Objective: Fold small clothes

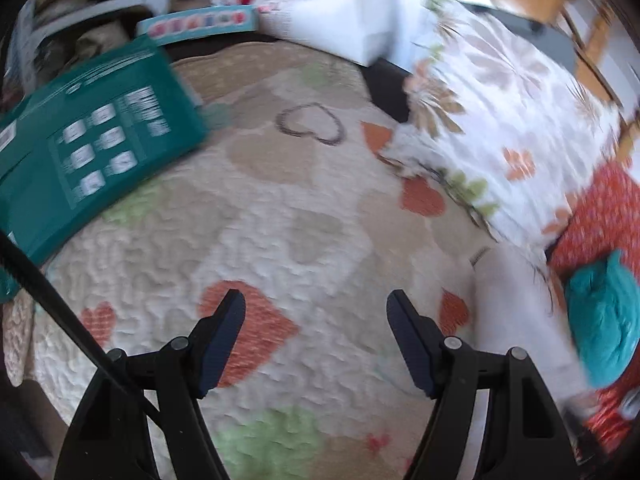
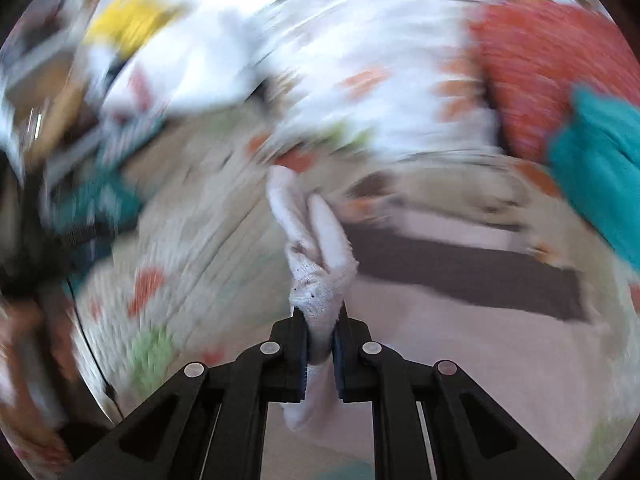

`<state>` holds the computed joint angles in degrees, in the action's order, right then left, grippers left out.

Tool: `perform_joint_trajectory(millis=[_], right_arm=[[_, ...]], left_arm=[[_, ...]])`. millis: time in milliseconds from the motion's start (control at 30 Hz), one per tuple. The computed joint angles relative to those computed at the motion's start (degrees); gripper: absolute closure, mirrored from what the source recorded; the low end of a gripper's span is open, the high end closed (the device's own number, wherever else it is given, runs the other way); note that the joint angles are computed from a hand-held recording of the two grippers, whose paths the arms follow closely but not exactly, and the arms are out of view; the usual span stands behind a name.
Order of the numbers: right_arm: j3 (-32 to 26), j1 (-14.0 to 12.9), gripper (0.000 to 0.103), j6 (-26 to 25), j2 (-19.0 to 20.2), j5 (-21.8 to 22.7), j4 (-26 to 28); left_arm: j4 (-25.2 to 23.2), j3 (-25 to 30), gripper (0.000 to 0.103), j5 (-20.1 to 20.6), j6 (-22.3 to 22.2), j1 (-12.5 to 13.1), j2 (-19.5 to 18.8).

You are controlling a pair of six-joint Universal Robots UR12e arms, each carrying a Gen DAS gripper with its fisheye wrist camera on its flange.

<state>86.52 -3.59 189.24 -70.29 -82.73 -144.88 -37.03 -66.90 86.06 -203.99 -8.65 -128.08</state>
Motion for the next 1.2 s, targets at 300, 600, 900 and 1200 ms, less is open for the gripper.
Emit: perform_joint_trajectory(millis=[300,600,900,1200], right_arm=[[18.29,-11.89,0.093,14.5,-13.11,-1.93,-0.56],[22.8,-12.73,0.092,13.61,-13.94,0.32,-1.04],[23.37,-18.44,0.028,19.78,-16.07,9.22,-6.07],[14.1,-19.2,0.062,16.34,-3.67,18.94,0.15]], left_arm=[[-4.56,4.03,0.031,-10.82,10.33,-4.59,-2.96],[-4.85,2.89,0.027,-17.14,21.06,-8.76,-2.93],[-4.0,5.01,0.007,-28.9,15.38,-8.39,-5.61],[-14.63,10.6,0.045,-36.86,21.14,-9.79,-9.28]])
